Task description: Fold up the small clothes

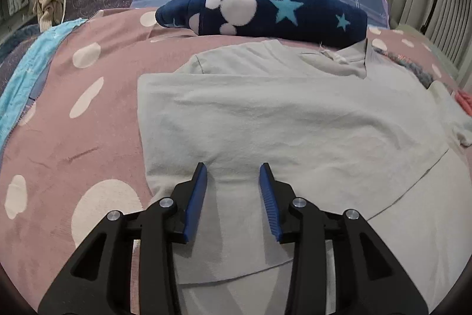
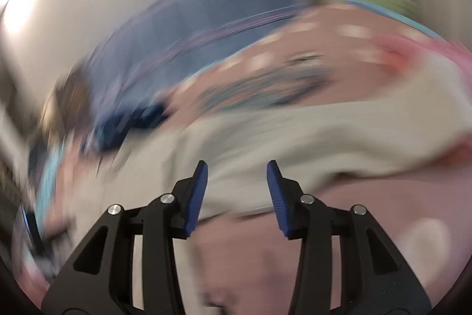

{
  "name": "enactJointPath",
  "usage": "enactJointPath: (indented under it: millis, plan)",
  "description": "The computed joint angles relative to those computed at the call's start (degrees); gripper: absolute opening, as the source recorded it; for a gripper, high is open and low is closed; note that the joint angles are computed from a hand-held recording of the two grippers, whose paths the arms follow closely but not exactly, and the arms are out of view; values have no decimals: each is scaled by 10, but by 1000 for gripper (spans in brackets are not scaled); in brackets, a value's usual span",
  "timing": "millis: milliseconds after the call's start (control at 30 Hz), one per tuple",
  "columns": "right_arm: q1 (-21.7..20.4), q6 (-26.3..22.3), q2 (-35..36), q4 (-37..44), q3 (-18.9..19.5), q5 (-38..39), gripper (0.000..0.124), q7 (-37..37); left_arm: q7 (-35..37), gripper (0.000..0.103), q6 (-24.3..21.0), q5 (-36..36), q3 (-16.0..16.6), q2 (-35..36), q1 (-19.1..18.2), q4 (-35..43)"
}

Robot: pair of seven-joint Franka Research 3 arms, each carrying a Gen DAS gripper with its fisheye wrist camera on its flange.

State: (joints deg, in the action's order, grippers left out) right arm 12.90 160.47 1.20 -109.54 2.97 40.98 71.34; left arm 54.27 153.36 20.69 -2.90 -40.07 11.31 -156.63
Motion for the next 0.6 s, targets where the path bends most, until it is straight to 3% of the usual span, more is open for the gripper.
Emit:
enactJointPath:
  millis: [67, 233, 433, 500, 600]
  plan:
    - [-27, 10, -18, -23, -26, 38, 44, 54, 4, 46, 1, -2, 1, -1, -4, -1]
    - [-73, 26, -38, -48, -70, 211, 47, 31, 3, 51, -9, 9, -11, 4, -1, 6]
    - [-120, -54, 13, -2, -77, 243, 50, 66, 0, 51, -5, 8, -6, 2, -4, 3]
    - [-128, -57, 23, 7, -70, 243, 49, 74, 0, 51, -6, 9, -7, 2, -4, 4]
    - [-123, -14, 25, 8, -58, 191, 26, 92, 0, 51, -8, 9, -6, 1, -4, 4]
